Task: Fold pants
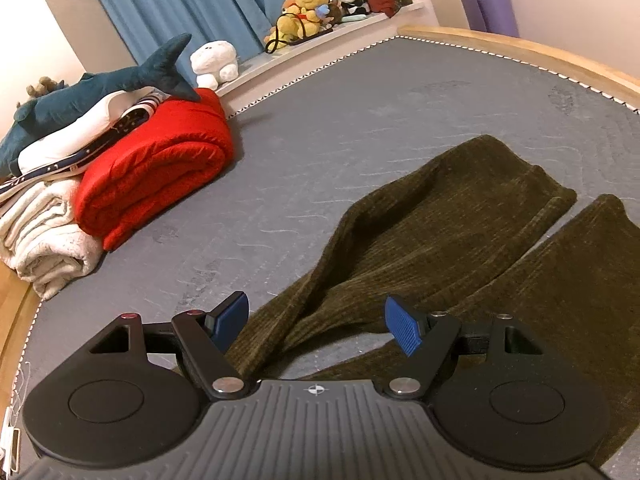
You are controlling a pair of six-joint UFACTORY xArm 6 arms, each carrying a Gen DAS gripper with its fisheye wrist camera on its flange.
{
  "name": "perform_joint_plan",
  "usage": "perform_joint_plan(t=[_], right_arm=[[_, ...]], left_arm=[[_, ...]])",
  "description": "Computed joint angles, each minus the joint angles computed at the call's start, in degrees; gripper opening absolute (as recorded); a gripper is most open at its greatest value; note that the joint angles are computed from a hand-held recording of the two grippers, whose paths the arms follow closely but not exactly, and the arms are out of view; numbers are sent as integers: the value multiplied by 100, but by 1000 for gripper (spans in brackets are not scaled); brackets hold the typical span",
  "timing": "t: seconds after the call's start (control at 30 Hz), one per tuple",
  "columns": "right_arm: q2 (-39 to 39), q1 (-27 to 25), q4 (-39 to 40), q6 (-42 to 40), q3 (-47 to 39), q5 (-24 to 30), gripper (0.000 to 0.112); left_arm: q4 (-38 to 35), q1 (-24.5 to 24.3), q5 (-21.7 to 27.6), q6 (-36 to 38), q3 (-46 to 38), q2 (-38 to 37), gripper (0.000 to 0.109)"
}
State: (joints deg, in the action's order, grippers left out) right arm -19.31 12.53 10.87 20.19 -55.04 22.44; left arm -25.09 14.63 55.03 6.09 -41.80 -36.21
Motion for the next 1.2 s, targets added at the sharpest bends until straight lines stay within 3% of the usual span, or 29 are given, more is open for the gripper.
perform_joint_plan(t=[0.07, 0.13, 0.33, 0.4, 0.47, 0.53, 0.6, 0.83, 0.97, 1.1, 1.2], right_arm=[[-27, -59, -67, 44, 55, -3, 77], [-7, -130, -152, 137, 63, 20, 77], [155, -340, -153, 460, 9, 38, 77], [195, -418, -248, 797, 30, -72, 71], [213, -482, -350, 1135, 72, -188, 59], [216, -546, -322, 1364, 157, -350, 40], [234, -599, -354, 1555, 203, -470, 36], [697, -780, -547, 1977, -334, -231, 40], [1644, -731, 516, 862, -1310, 35, 48], [2728, -642, 529, 628, -2345, 243, 61], [3440, -575, 227, 807, -3005, 329, 63]], left_arm=[[-130, 116, 279, -140, -44, 214, 66], [-311, 195, 178, -154, -48, 448, 66], [-151, 63, -736, -916, 136, 555, 63], [145, 26, -899, -1332, 138, 491, 48], [549, 11, -935, -1674, 55, 532, 20], [717, 29, -898, -1887, -31, 604, 16], [828, -18, -925, -2028, -46, 614, 14], [1057, -141, -983, -2344, -99, 617, 14], [744, 51, -823, -2212, -143, 685, 14], [675, 68, -774, -2237, -189, 775, 15], [613, 85, -768, -2236, -209, 805, 15]])
